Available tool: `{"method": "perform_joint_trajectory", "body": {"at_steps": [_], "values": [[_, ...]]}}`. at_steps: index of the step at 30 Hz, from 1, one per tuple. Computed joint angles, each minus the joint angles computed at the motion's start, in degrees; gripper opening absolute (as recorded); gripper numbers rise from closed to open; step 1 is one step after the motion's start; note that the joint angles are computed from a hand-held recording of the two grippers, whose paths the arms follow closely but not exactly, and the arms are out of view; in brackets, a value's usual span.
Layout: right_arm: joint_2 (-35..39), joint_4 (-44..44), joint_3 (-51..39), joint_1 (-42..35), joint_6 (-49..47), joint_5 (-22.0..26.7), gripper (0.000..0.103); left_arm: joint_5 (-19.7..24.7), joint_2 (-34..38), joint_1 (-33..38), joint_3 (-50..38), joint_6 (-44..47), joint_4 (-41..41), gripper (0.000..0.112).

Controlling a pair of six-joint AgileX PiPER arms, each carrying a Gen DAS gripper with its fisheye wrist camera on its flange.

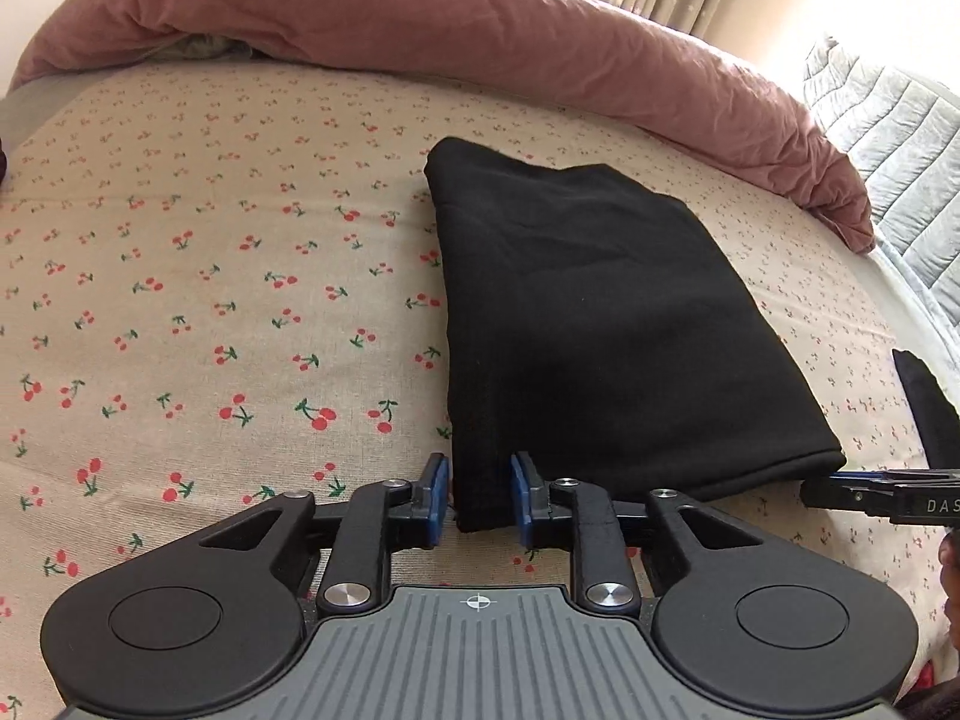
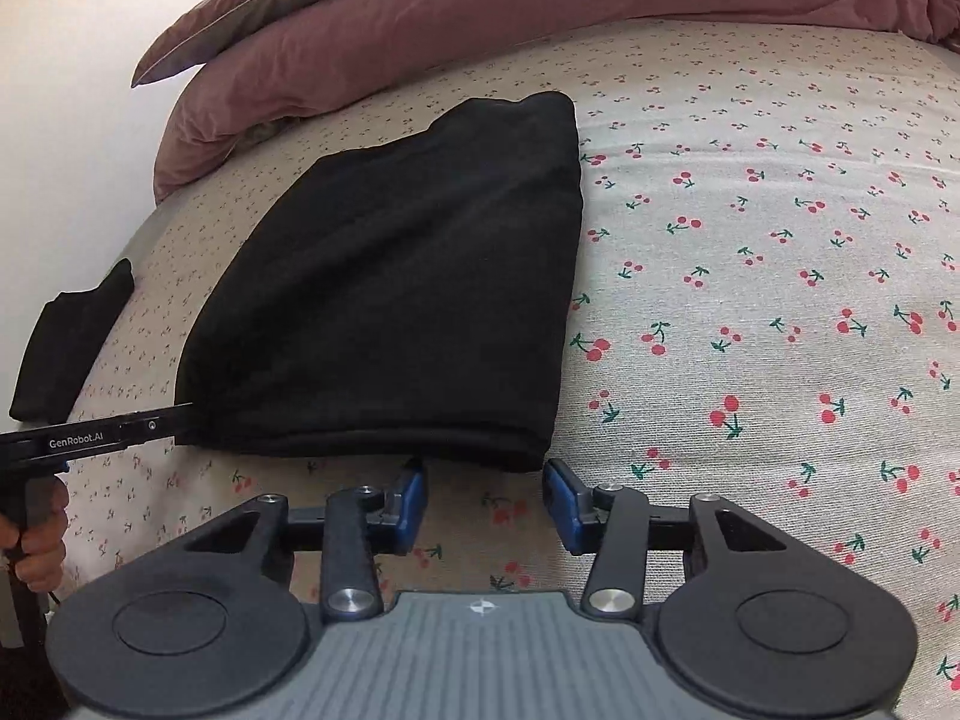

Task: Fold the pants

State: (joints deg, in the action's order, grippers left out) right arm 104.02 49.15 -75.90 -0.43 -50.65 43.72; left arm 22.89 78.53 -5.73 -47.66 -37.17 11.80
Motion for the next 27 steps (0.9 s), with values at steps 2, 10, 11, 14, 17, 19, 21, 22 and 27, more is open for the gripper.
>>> {"method": "perform_joint_trajectory", "body": {"at_steps": [2, 10, 11, 14, 17, 19, 21, 22, 27], "values": [[-2.17, 1.53, 1.84, -0.84, -2.09, -0.36, 0.052, 2.08, -2.32, -3.54, 0.5, -10.99, 10.92, 0.057], [-11.85, -0.68, 9.55, 0.87, -1.84, -9.46, 0.08, 21.76, -2.46, -20.31, -5.67, -33.02, 26.82, 0.087], [-13.35, -0.3, 11.53, 1.52, -2.13, -11.93, 0.086, 23.7, -2.06, -22.0, -6.36, -34.66, 26.99, 0.089], [-16.59, 0.83, 16.9, 3.14, -4.21, -17.44, 0.092, 26.69, -1.06, -26.91, -7.0, -39.88, 28.45, 0.1], [-17.95, -0.16, 20.27, 4.86, -3.72, -20.75, 0.094, 29.88, 1.05, -30.78, -8.18, -44.21, 28.74, 0.102], [-18.31, -0.42, 21.97, 5.87, -3.09, -23.06, 0.094, 31.6, 3.03, -31.9, -9.49, -44.29, 27.64, 0.103], [-18.94, -1.67, 23.74, 7.12, -1.93, -25.94, 0.1, 34.35, 5.46, -33.85, -10.35, -46.56, 29.77, 0.103], [-19.33, -3.23, 24.8, 8.02, -0.6, -27.96, 0.101, 35.93, 6.65, -34.59, -10.91, -47.42, 30.73, 0.103], [-18.82, -1.77, 26.61, 9.23, -2.54, -31.61, 0.102, 36.52, 8.15, -34.24, -10.86, -49.45, 31.3, 0.103]]}}
